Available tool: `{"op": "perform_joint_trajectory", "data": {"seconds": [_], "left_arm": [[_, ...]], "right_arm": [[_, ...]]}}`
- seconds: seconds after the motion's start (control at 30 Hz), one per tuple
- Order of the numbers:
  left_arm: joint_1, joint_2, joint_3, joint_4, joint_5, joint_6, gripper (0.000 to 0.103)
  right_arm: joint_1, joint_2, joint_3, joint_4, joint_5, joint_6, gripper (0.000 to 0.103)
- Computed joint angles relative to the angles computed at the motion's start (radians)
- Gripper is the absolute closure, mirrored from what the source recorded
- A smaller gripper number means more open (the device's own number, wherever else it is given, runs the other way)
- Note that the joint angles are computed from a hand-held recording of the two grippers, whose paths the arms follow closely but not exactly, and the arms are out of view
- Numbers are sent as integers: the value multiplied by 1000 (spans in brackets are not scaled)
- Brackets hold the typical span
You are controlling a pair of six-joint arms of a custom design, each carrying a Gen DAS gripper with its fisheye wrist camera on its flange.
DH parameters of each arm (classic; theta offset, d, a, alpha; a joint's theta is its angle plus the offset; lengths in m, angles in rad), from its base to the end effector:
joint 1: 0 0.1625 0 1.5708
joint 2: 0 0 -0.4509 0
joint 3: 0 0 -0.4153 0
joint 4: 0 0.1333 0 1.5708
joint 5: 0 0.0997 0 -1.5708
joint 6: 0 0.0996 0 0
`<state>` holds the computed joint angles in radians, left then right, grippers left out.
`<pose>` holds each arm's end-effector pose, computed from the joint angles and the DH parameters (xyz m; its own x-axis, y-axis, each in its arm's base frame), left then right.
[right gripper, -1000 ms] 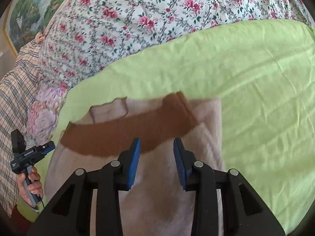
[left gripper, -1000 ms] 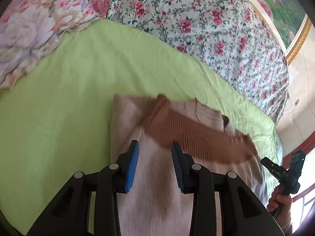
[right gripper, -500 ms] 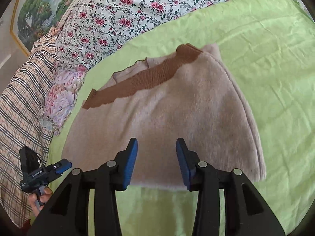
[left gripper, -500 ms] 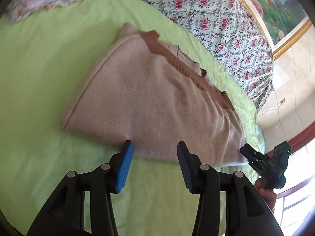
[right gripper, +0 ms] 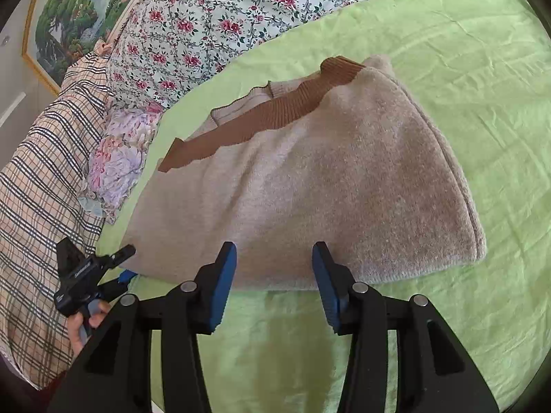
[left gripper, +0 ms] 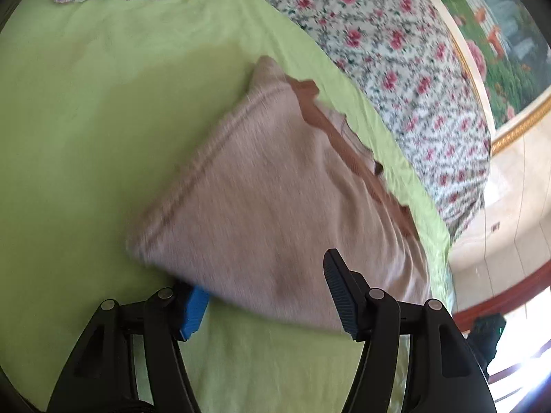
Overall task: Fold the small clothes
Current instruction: 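Grasp the folded edge of the sweater with the left gripper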
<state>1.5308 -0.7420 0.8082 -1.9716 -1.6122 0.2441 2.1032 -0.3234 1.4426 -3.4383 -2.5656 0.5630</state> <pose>0.0941 -0.8781 0.3785 -0.9591 0.2800 -0.0414 0.2778 0.9029 -0.3281 0.4077 -0.5940 -0.0398 -0.8403 0.5190 0.1566 0.0905 0.4191 -0.9034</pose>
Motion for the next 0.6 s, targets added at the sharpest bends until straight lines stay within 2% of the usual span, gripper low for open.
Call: {"op": "perform_joint_trajectory", "data": {"seconds": [0.13, 0.17, 0.2, 0.23, 0.3, 0.37, 0.5, 0.57, 0.6], "left_arm": [[-16, 60, -65, -61, 31, -32, 43], [-22, 71, -78, -68, 44, -29, 55], [-29, 85, -99, -56, 51, -23, 79], [-35, 99, -126, -27, 49, -16, 87], [-54, 78, -88, -60, 45, 9, 95], [-76, 37, -20, -99, 25, 63, 96], [-134, -48, 135, -146, -35, 168, 95], [-156, -71, 192, -152, -46, 199, 95], [-167, -77, 223, -155, -49, 218, 95]], "right_arm": [[-11, -11, 2, -10, 15, -18, 54], [-15, -14, 2, -13, 19, -25, 54], [-20, -20, 2, -19, 27, -39, 54], [-23, -24, 1, -27, 36, -51, 54], [-32, -41, 9, -47, 64, -76, 54], [-48, -69, 25, -60, 114, -96, 54], [-107, -144, 63, -16, 317, -94, 54], [-134, -161, 56, 8, 403, -90, 49], [-157, -169, 52, 14, 491, -88, 41]]}}
